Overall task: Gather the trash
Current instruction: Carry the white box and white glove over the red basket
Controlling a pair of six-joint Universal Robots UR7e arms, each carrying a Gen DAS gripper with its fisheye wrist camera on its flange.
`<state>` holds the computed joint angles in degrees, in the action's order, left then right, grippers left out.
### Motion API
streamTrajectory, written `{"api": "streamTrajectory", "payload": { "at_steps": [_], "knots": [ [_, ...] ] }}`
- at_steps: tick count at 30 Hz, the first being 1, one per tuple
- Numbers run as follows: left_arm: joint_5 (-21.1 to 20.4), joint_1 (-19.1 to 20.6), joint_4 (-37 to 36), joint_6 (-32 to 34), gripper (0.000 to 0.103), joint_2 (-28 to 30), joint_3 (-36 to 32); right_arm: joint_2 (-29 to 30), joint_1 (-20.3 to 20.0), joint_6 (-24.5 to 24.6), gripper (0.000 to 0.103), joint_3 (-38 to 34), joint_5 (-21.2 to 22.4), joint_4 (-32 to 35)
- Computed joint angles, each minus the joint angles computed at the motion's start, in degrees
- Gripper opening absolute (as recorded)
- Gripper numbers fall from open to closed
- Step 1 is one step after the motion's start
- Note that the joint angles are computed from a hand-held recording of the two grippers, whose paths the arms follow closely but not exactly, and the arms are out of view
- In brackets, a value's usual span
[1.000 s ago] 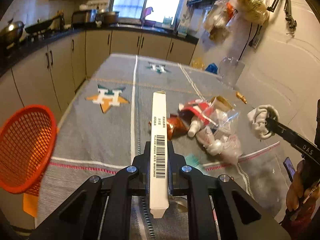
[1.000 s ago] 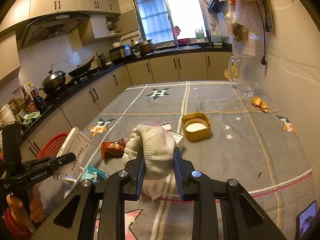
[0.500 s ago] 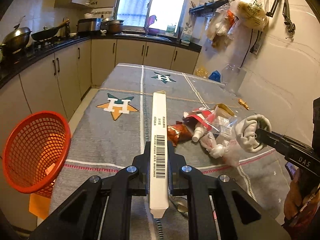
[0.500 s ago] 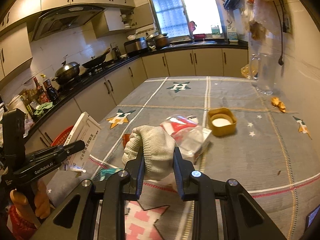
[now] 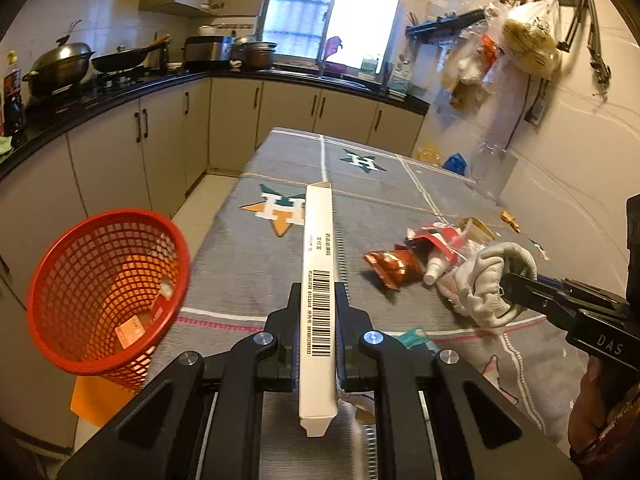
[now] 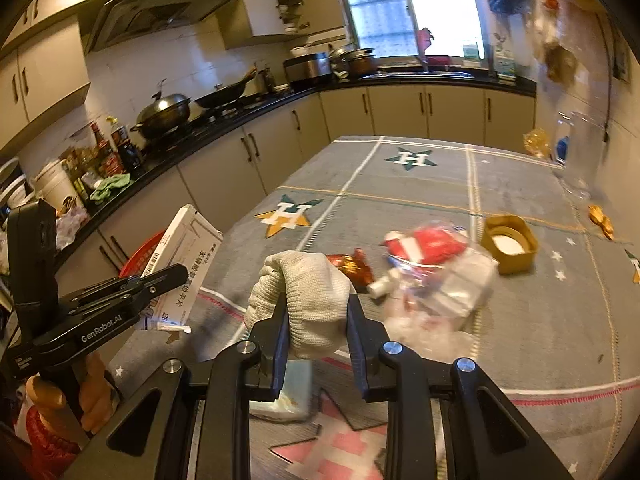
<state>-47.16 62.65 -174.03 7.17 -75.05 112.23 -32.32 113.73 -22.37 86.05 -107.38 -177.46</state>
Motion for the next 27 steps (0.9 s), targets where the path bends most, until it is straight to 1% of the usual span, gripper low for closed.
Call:
{"api": "streamTrajectory", "payload": {
  "at_steps": [9,17,27],
  "knots": [
    [0.22,1.61,-1.31,-0.84,0.012,-1.94,0.62,3.83,2.13,-0.46,0.029,-5.19,0.37,4.72],
    [0.88,3.00,-2.62,-0.72,0.012,-3.90,0.92,7.96,3.94,-0.62,0.029,-11.37,1.34,10.16],
    [1.52,5.78,-3.61,-1.40,0.012,-5.89,0.33,13.39,6.04,-0.01,0.029,-20.70,2.21,17.41]
  ]
}}
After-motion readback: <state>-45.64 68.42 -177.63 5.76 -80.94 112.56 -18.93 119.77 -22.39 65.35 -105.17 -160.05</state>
